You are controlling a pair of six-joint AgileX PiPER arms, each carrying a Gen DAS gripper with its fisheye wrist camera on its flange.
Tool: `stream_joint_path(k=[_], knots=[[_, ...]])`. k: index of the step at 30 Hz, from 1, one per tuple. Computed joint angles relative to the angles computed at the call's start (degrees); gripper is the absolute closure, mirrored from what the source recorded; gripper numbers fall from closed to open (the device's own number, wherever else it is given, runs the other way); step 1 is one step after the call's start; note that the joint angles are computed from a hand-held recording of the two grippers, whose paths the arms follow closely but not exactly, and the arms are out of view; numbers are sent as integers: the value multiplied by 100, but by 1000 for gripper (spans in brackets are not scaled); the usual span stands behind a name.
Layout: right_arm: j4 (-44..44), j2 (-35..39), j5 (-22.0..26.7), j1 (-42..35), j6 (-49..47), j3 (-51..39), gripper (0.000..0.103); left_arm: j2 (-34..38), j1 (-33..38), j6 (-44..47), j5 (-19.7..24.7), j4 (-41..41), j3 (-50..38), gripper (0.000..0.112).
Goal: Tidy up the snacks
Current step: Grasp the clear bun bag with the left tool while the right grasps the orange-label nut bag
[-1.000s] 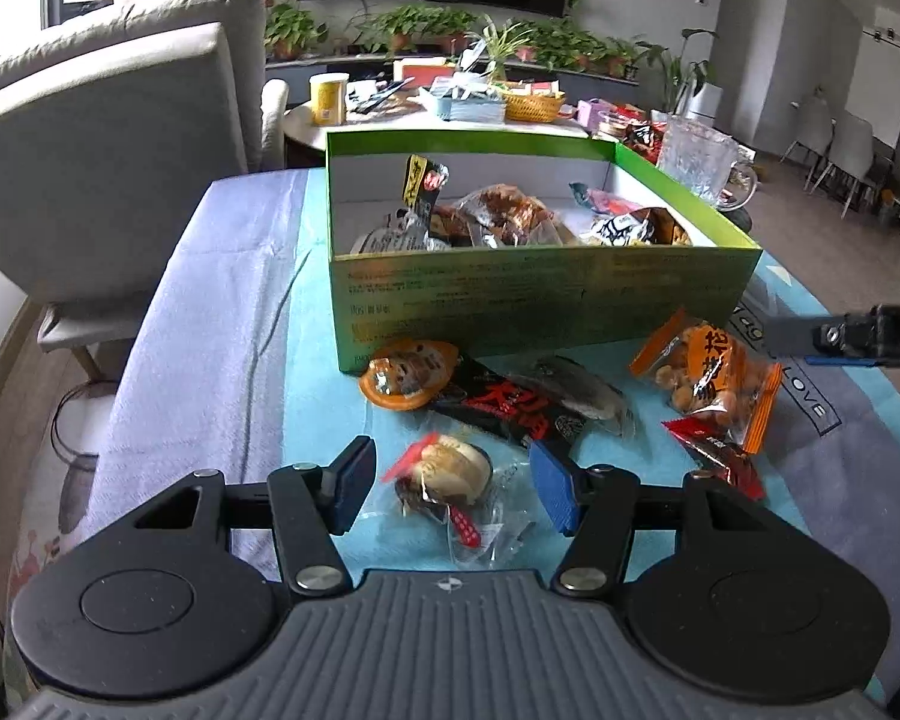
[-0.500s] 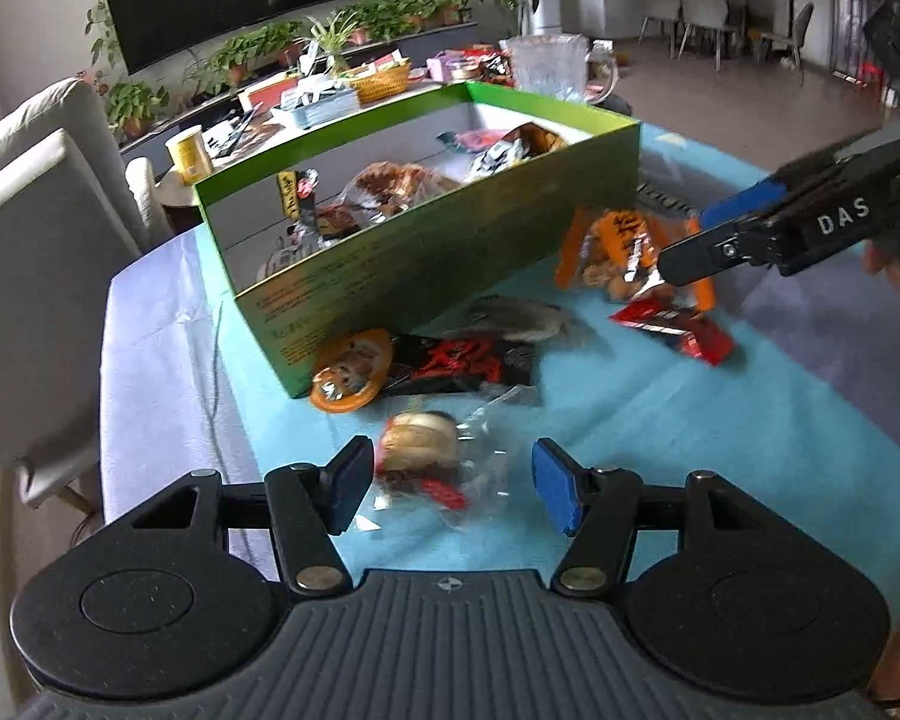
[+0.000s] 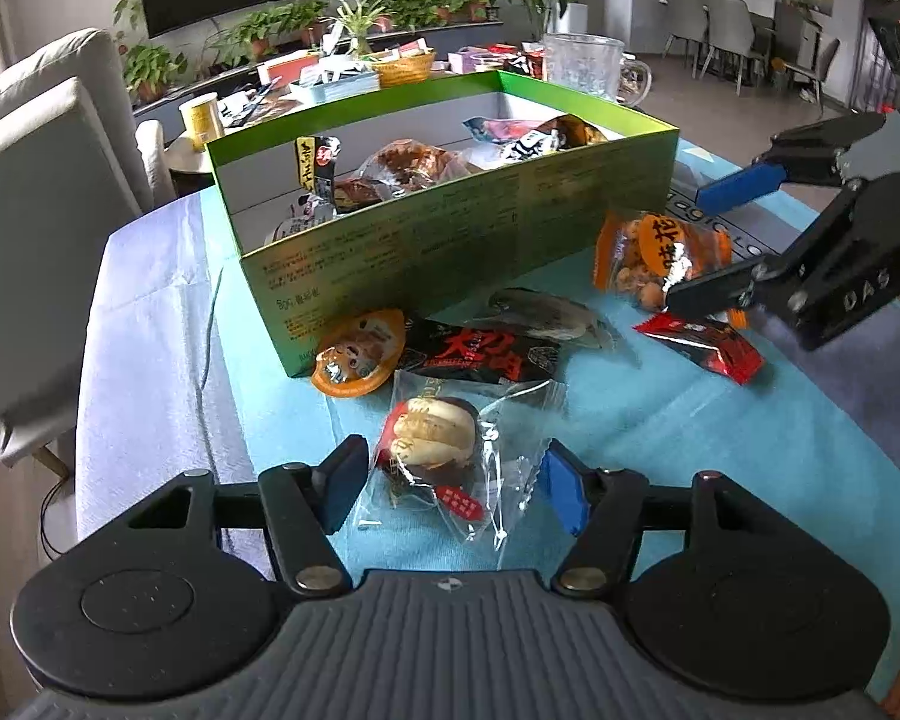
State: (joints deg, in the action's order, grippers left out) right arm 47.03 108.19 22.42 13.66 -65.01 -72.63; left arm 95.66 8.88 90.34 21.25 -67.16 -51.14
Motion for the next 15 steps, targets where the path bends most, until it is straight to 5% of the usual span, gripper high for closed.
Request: stream_joint_path(k=[10, 15], knots=[[-1149, 463, 47, 143, 1674, -583, 45, 213, 83, 112, 149, -496, -118, 52], [-600, 509, 281, -12, 1447, -604, 48, 149, -79, 184, -133, -755, -12, 52]])
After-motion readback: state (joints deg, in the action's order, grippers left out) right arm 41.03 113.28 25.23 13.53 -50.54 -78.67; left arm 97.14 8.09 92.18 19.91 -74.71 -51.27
